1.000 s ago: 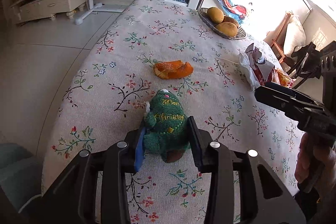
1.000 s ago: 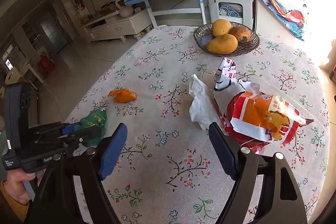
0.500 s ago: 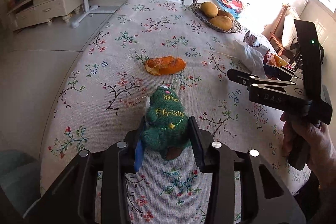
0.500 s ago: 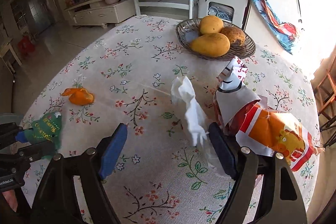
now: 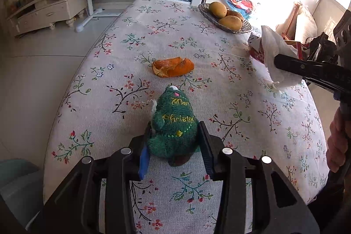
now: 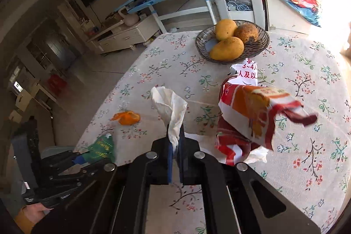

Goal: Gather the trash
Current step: 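Grasp the white tissue beside the snack bag with the right gripper and lift while the left holds the plush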

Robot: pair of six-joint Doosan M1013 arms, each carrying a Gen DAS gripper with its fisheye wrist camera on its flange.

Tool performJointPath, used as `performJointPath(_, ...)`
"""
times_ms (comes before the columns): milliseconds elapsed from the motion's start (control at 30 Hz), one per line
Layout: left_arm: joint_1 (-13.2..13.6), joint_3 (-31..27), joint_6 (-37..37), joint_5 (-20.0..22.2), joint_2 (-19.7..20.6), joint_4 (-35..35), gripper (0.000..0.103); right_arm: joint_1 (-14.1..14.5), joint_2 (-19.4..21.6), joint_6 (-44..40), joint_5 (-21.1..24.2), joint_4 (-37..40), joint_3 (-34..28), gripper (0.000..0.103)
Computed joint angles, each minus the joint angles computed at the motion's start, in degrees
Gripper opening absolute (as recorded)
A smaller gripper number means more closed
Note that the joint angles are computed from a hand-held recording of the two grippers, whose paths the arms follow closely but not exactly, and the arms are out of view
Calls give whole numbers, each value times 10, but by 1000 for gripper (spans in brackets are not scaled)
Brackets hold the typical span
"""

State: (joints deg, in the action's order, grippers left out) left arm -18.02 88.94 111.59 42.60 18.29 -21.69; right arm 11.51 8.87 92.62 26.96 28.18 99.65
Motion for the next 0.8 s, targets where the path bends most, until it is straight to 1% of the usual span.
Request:
performJointPath(33,0,1,1,-1,0,0,39,3,-6,-14,3,14,1,5)
performJointPath(67,1,2,4,-2,-1,-2,40,8,-11,-6,4,-3,1,5)
performJointPath(100,1,4,6,-4,-2,-2,40,16,-14,27,15,-49,-2,5)
performJointPath(133,1,6,8,-5,-3,-3,40,30,-13,84,33,-124,-8,5)
performJointPath(167,1,7,9,-6,-4,-2,41,41,-12,114,50,-168,-9,5)
performJointPath(200,2,9,12,-7,-5,-3,42,49,-8,131,67,-192,-11,6)
performJointPath(267,3,11,14,-9,-7,-5,43,56,0,131,100,-204,-12,9)
performJointPath(300,4,13,15,-10,-8,-7,44,62,2,145,100,-227,-11,22)
performJointPath(333,4,15,15,-12,-9,-8,45,68,3,161,98,-255,-11,40)
performJointPath(367,5,17,15,-14,-11,-8,46,74,0,177,89,-282,-8,46)
performJointPath(433,6,21,21,-17,-13,-9,47,84,-5,222,76,-348,-3,62)
performJointPath(467,5,22,21,-19,-14,-7,49,87,-6,244,75,-376,-3,66)
performJointPath(500,5,23,21,-21,-15,-4,51,87,-6,254,76,-384,-2,73)
performJointPath(567,6,23,22,-21,-15,-5,52,79,-3,246,84,-356,-2,75)
performJointPath(633,6,24,21,-21,-16,-4,53,78,4,255,105,-358,-6,80)
performJointPath(733,5,23,20,-21,-15,-3,54,77,11,251,125,-351,-9,81)
performJointPath(800,5,24,20,-22,-15,-3,55,79,13,253,130,-354,-8,81)
